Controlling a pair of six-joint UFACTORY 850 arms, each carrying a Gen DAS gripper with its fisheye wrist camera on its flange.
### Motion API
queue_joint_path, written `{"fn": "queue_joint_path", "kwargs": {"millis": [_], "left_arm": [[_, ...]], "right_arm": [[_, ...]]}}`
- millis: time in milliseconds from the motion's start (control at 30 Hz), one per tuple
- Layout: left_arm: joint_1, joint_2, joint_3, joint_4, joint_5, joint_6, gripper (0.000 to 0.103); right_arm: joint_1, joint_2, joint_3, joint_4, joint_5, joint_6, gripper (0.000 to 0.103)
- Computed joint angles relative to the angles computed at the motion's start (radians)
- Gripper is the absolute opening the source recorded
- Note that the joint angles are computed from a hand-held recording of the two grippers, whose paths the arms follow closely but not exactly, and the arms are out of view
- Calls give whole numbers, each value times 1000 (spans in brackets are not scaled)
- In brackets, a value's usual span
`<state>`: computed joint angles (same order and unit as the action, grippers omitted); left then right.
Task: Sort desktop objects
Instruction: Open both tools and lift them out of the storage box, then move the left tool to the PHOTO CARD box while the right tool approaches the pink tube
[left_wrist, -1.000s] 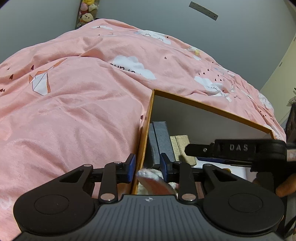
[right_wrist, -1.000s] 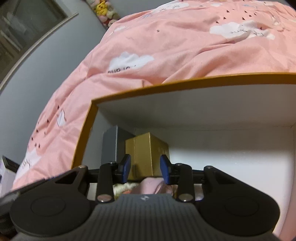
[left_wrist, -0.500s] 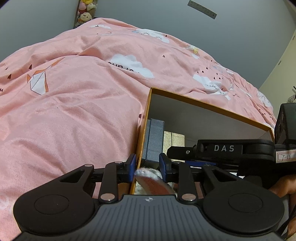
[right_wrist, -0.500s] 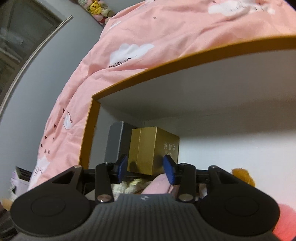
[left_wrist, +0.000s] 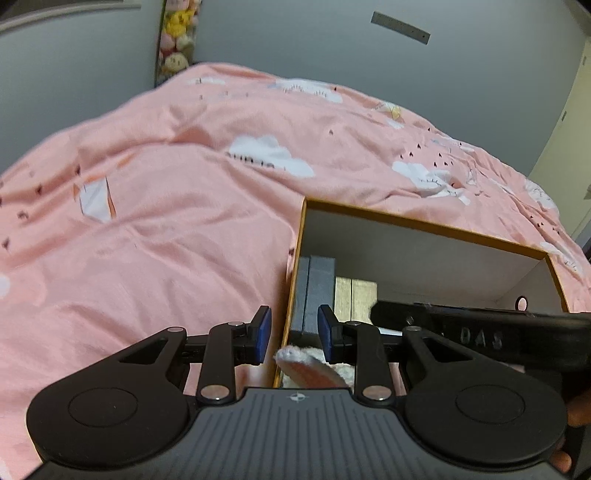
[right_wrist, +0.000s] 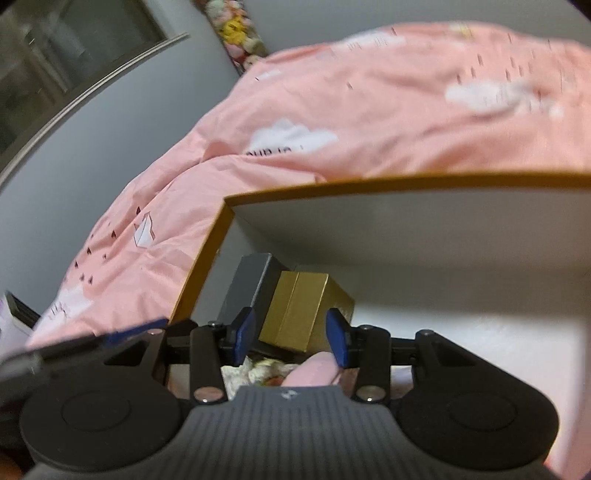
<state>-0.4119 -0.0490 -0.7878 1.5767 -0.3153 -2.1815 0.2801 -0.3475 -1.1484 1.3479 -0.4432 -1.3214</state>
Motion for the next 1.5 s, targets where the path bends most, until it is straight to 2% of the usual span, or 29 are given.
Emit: {"fn": "queue_joint_path", "kwargs": {"millis": [100,233,367,433,500,567,767,967,1033,1100,1300,1433,1500], "left_arm": [[-38,19,8,7,-79,4,31],[-88,42,22,39,-167,-11,31],[-125,72,39,57,-190,-16,31],[-145,86,50,67,-204,-18,31],[-168,99,61,69,-229,-21,31],[-190,115,72,68,-245,-22,31],[-223,157,95,32,-214,8,33],[-257,192,124,-8,-195,-1,34],[-265,205,136,-27,-187,12,39],[-277,216,148,-43,-193,28,50],[-294,252,186,-141,-163,87,51],[-282,277,212,-233,-67,180,51],[-270,279,218,-324,-13,274,51]], "right_arm": [[8,58,63,121,68,-186,55],[9,135,147,351,114,-474,62],[-2,213,231,556,95,-739,67],[-6,250,271,657,81,-855,73],[-15,286,307,706,65,-904,78],[-24,317,333,707,64,-888,79],[-51,410,423,757,55,-917,79],[-86,484,505,712,23,-902,79],[-100,500,519,651,19,-851,79],[-113,518,531,599,19,-799,79],[-152,572,578,440,22,-626,79],[-140,580,594,270,104,-446,77],[-135,578,605,119,124,-297,73]]}}
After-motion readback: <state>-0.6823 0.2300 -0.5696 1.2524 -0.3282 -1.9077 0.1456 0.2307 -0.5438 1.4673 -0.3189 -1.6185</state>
